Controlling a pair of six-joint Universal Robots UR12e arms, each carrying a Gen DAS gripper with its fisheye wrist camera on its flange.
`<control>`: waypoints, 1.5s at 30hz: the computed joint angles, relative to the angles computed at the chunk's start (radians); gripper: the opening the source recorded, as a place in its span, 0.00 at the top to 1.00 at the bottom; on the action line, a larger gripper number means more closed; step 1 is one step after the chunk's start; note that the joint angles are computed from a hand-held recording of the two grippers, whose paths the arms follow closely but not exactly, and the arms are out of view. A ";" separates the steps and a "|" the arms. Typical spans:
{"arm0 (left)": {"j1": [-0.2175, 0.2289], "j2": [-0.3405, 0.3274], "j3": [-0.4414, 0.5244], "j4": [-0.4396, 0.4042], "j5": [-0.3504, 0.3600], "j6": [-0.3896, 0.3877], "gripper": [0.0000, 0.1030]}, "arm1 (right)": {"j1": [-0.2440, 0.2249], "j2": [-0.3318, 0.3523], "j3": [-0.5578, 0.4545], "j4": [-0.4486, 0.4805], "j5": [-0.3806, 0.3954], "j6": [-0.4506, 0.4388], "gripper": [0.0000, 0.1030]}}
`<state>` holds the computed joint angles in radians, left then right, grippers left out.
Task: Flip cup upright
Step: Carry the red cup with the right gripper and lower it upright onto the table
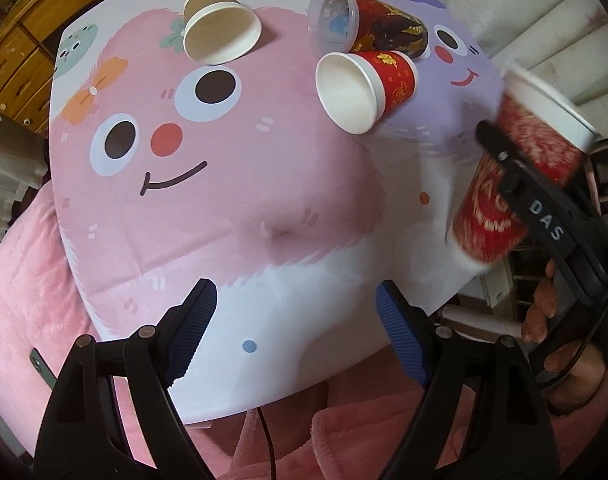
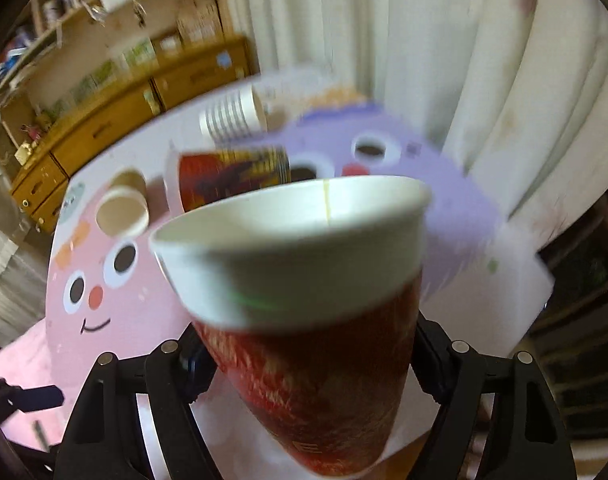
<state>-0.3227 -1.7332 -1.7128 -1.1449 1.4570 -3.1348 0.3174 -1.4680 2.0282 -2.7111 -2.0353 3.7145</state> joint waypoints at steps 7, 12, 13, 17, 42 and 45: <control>0.011 0.007 -0.010 0.006 0.006 0.015 0.22 | 0.050 0.018 0.082 -0.365 -0.095 -0.033 0.23; 0.012 0.017 -0.019 0.020 0.010 0.023 0.22 | 0.067 0.033 0.119 -0.480 -0.108 -0.095 0.23; 0.013 0.020 -0.021 0.024 0.009 0.021 0.22 | 0.071 0.038 0.123 -0.500 -0.111 -0.108 0.23; 0.020 0.028 -0.033 0.047 -0.018 0.006 0.22 | 0.080 0.056 0.125 -0.526 -0.104 -0.146 0.22; -0.079 0.123 -0.103 0.177 0.113 -0.426 0.22 | -0.154 -0.293 0.202 0.113 0.522 -0.505 0.06; -0.107 0.150 -0.121 0.183 0.126 -0.519 0.23 | -0.200 -0.349 0.193 0.246 0.541 -0.561 0.06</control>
